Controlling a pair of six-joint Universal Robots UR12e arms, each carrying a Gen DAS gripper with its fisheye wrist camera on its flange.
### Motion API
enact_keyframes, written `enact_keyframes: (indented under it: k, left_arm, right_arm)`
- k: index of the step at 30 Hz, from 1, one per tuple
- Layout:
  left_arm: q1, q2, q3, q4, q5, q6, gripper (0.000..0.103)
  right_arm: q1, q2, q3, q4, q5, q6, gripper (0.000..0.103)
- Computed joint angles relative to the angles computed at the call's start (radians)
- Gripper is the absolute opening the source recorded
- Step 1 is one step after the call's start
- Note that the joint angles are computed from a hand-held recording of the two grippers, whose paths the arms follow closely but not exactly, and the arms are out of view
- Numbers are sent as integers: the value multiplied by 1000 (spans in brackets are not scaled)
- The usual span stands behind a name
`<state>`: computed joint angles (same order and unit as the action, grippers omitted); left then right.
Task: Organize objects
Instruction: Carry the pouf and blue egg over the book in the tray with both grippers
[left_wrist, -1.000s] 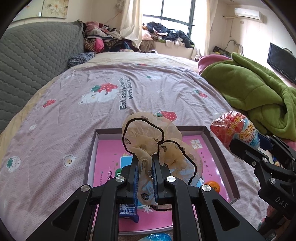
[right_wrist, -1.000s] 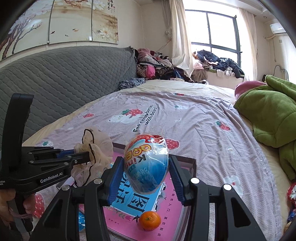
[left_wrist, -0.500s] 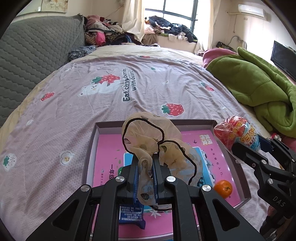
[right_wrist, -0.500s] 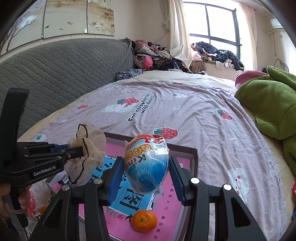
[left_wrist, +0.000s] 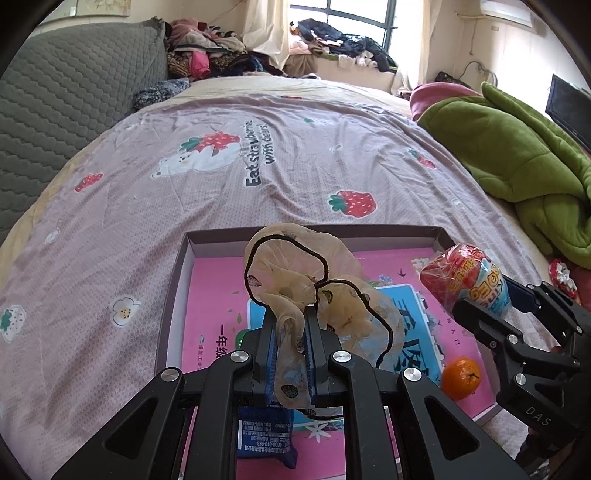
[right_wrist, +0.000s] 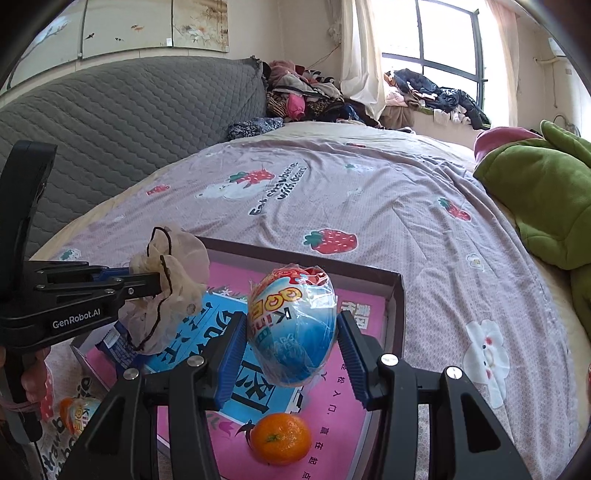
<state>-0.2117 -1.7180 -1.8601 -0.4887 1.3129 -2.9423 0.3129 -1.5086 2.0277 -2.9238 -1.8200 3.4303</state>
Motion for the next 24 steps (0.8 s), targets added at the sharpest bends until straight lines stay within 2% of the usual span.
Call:
enact_keyframes:
  k: [24]
  left_arm:
    - [-11, -41, 39, -133, 14, 31, 15]
  right_arm:
    - [-1, 34, -25, 124, -5, 18, 50]
